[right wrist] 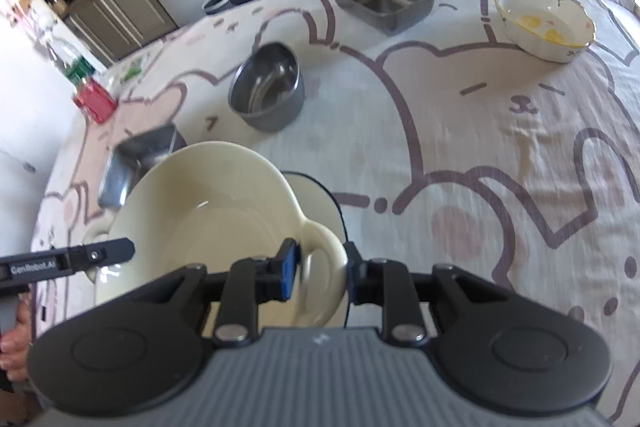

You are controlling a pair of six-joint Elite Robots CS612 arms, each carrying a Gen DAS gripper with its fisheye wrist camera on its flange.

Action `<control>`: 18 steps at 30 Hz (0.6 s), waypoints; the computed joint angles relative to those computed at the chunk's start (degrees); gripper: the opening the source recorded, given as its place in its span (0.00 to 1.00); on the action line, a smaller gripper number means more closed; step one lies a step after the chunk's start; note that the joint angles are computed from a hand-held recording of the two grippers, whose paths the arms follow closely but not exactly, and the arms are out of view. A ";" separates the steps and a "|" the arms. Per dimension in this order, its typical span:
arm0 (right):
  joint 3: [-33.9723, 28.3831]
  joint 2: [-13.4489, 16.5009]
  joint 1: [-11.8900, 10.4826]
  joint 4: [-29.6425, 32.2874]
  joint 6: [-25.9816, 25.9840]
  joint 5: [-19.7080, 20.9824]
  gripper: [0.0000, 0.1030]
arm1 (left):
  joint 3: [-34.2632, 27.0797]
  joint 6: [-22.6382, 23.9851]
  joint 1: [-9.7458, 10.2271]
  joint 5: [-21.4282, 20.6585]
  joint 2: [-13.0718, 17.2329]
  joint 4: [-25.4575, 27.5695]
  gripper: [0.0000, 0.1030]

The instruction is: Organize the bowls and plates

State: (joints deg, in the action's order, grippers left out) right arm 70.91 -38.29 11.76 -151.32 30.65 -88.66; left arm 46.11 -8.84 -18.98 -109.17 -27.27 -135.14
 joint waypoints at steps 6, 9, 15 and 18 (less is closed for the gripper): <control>-0.99 0.40 0.00 2.06 -0.75 0.26 0.29 | -1.53 0.03 -0.09 0.26 0.76 2.19 0.27; -1.42 0.58 -0.18 3.13 -0.61 0.79 0.29 | -2.39 0.26 -0.21 0.62 1.11 3.80 0.28; -2.79 1.19 -0.28 5.62 -1.02 1.19 0.29 | -3.65 1.77 -0.68 2.84 1.71 6.04 0.30; -3.46 1.47 -0.09 6.66 -1.90 0.58 0.29 | -4.25 2.19 -0.85 3.51 2.06 7.04 0.31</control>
State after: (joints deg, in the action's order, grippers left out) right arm 67.46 -36.83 11.67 -144.66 28.75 -88.08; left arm 41.86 -6.65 -19.82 -105.66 -25.21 -128.11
